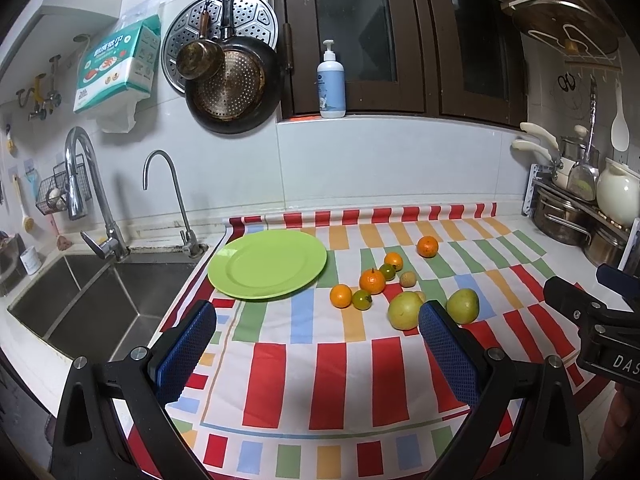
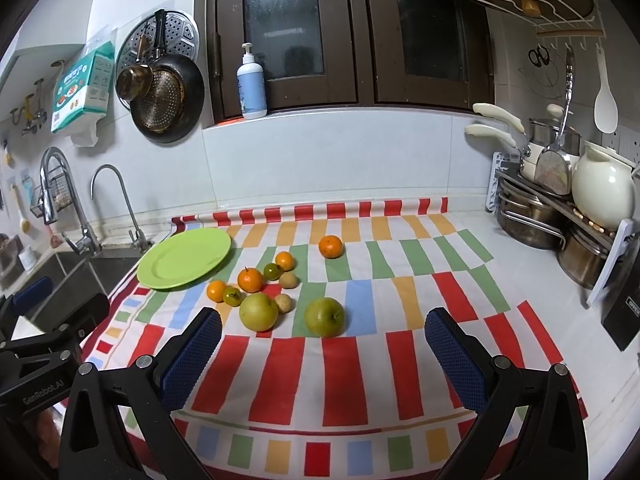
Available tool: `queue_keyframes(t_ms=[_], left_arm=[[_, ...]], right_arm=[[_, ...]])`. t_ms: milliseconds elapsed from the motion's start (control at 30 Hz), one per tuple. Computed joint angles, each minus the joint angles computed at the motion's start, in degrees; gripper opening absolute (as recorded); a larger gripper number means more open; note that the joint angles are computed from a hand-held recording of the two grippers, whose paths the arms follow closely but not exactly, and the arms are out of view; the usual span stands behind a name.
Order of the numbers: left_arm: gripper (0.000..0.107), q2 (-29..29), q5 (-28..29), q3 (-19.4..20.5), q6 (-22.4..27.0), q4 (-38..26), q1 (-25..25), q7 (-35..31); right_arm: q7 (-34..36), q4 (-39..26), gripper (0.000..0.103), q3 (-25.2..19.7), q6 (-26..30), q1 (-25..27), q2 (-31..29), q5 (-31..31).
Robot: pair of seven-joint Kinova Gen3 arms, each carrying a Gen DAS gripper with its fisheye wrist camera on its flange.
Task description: Organize fruits
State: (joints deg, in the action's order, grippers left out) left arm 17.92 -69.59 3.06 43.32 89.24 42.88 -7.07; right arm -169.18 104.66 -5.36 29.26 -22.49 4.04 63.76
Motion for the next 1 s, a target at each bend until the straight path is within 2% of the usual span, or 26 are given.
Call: queue_keyframes(t_ms=[600,733,900,1000], left_arm=[[0.103,1.0,-1.4,-0.9,-2.5,-0.6,-0.4,-0.9],[0.103,1.4,-2.3,-1.4,-4.2,-0.7,-0.8,-1.4],[0.103,2.7,-3.1,-2.1,-6.5,-1.4,-1.3,-3.4],[0.103,3.3,-0.4,-2.1,-10.3,-2.2,-3.0,-7.2]], right_arm=[[0.8,-0.9,0.102,0.8,-0.6,0.0,1.2,-0.8],[2.2,-1.6,0.102,1.5,-1.7,0.2,2.1,-2.0],[1.4,-2.1,0.102,2.9,-2.1,-0.5,3.7,-0.2],[3.4,-3.0,0.102,3.5,-3.0,-0.2,4.9,-1.6]])
